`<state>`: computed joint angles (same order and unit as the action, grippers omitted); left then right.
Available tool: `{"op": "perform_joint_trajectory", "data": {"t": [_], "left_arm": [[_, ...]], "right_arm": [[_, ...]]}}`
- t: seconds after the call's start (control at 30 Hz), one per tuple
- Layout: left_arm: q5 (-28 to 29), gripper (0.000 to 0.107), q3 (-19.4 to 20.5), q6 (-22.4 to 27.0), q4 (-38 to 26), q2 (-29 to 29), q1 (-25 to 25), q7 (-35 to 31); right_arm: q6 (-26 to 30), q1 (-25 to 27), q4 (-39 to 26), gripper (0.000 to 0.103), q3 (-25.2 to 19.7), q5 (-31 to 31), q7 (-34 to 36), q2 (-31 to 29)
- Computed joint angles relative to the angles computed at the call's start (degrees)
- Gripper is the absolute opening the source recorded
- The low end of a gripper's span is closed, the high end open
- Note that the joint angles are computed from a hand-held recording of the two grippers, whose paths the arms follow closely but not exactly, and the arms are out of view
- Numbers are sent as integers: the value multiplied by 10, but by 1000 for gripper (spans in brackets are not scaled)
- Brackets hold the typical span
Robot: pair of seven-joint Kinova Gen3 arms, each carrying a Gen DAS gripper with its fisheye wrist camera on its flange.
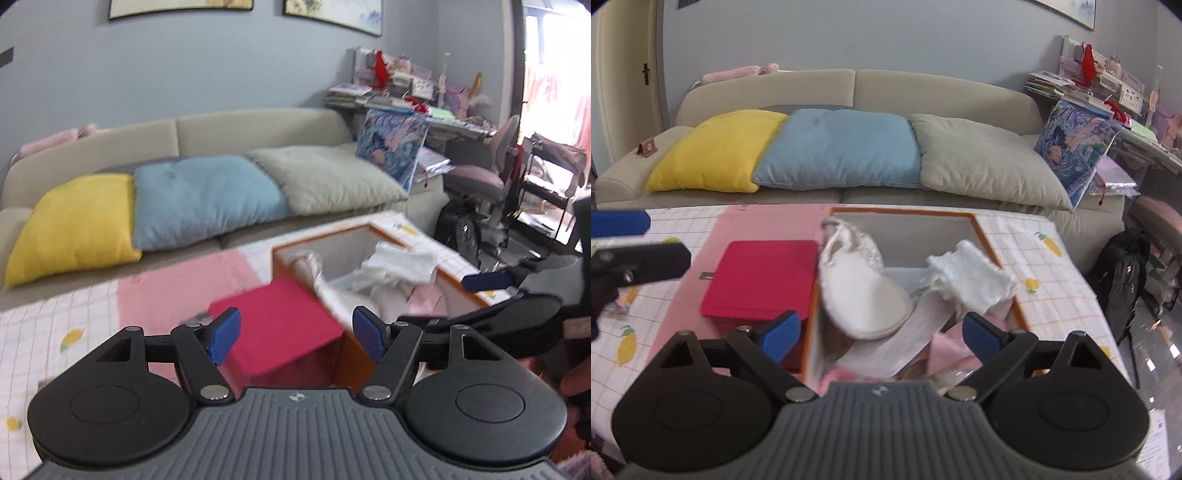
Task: Organize soft objects
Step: 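Open both tools to drop the sock and cloth into the box, then move both tools toward the snack bag and crocheted orange on the sheet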
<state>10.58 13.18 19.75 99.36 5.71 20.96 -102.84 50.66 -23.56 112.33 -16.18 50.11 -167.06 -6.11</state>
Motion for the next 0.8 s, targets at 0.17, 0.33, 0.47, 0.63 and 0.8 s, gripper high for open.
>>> {"op": "perform_joint_trajectory", "data": {"t": [0.17,0.33,0.47,0.63,0.8], "left_arm": [[-1,81,-23,29,40,-23,-18,31],[-8,81,-42,56,61,-36,-43,68],[4,81,-54,60,75,-46,-67,79],[16,81,-66,48,87,-50,-91,82],[23,81,-74,39,90,-42,-112,74]], "right_arm": [[-29,-20,0,93,-9,-21,-5,11],[-57,-45,-14,89,-7,-31,38,45],[-82,-66,-30,84,7,-31,68,73],[-104,-92,-60,77,29,-25,113,109],[-123,-113,-91,75,51,-17,158,138]]}}
